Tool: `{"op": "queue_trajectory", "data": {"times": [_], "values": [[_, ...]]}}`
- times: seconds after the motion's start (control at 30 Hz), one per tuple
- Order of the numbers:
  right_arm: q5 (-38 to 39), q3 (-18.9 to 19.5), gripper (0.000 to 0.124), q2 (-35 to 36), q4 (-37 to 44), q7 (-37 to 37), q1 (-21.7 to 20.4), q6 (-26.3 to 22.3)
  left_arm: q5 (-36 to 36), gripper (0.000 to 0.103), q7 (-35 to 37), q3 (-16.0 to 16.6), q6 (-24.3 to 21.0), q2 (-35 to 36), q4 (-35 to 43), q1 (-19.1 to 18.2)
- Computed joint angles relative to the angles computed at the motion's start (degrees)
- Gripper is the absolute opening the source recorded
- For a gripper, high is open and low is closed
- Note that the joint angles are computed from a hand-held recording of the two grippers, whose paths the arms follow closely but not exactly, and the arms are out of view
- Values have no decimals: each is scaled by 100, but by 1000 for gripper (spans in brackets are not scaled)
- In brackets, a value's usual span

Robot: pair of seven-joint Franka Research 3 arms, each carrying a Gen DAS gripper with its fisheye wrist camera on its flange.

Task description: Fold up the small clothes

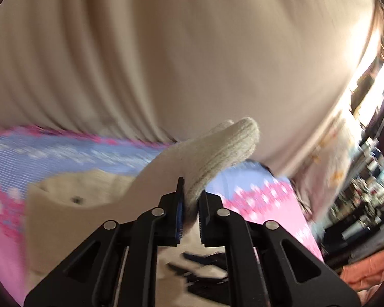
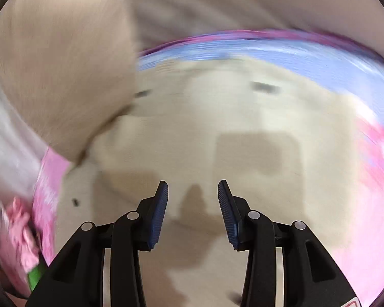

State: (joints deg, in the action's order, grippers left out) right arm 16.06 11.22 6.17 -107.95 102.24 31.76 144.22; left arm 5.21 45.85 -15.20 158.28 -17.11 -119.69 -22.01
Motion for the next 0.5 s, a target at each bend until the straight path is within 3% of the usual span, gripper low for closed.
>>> {"op": "queue_trajectory", "data": {"times": [0.03, 0.07, 0.1, 0.2, 0.3, 0.43, 0.5], "values": [[-62, -117, 41, -348, -427, 248, -82, 39, -6, 21, 41, -84, 0, 334, 132, -74], [-87, -175, 41, -591, -715, 406, -165, 21, 62, 46, 12, -178, -213, 606, 278, -92], [-168, -229, 41, -863, -1030, 620, -266, -9, 260, 64, -191, -356, -724, 986, 529, -90], [35, -274, 42, -1376, -1575, 868, -469, 44, 434, 63, -637, -509, -1326, 1415, 525, -268], [184, -236, 47, -1503, -1663, 784, -538, 227, 247, 63, -1049, -489, -1384, 1086, -15, -374], [270, -135, 51, -932, -1078, 719, -500, 295, 274, 65, -1394, -438, -1684, 431, -588, -392], [-227, -100, 51, -433, -570, 1100, -478, 170, 413, 72, -1612, -451, -2032, 72, -786, -343]]}}
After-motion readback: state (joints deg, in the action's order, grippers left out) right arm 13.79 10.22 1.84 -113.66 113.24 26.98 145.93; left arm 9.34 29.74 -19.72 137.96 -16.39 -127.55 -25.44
